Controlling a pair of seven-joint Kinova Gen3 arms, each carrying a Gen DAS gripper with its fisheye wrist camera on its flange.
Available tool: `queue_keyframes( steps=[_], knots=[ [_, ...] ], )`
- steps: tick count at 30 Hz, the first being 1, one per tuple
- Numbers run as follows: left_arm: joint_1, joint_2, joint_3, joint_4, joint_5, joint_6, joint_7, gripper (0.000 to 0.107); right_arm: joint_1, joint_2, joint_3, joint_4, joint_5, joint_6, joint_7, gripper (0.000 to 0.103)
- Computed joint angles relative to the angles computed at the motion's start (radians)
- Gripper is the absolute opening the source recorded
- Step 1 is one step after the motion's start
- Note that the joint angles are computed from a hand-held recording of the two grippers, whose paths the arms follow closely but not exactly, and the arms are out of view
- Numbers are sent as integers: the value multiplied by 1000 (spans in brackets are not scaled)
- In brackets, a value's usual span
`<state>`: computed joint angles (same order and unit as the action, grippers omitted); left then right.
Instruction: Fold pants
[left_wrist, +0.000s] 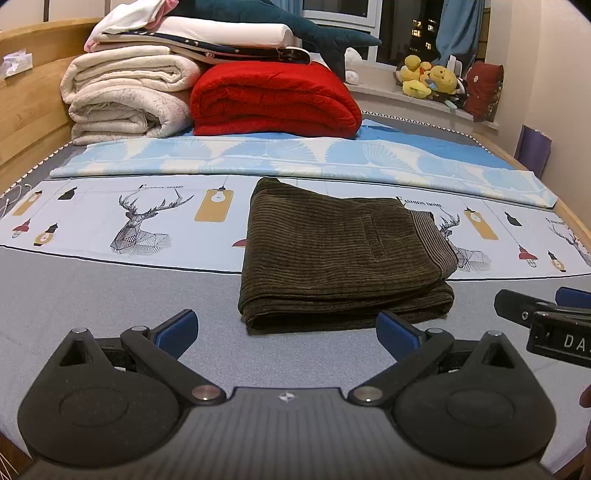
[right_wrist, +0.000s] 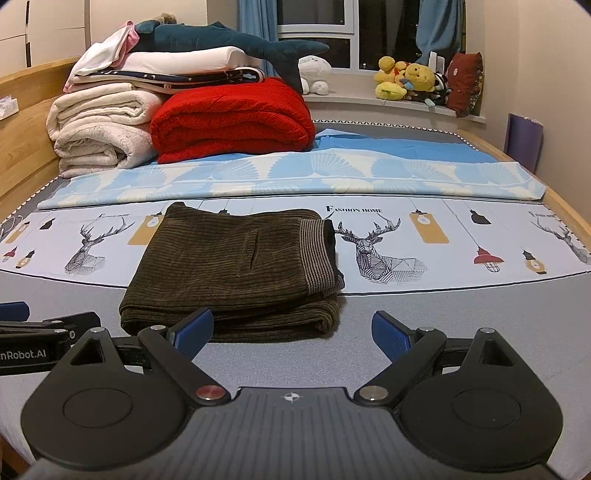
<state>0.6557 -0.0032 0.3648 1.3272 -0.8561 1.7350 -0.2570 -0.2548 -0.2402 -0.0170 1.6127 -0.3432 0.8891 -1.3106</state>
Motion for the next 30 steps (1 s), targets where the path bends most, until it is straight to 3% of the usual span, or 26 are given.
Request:
queue_keyframes(
  steps=[30],
  knots=[
    [-1,-2,2,11,5,-7,-7,103,-3,-3,1,7,-2,-1,12,93]
  ],
)
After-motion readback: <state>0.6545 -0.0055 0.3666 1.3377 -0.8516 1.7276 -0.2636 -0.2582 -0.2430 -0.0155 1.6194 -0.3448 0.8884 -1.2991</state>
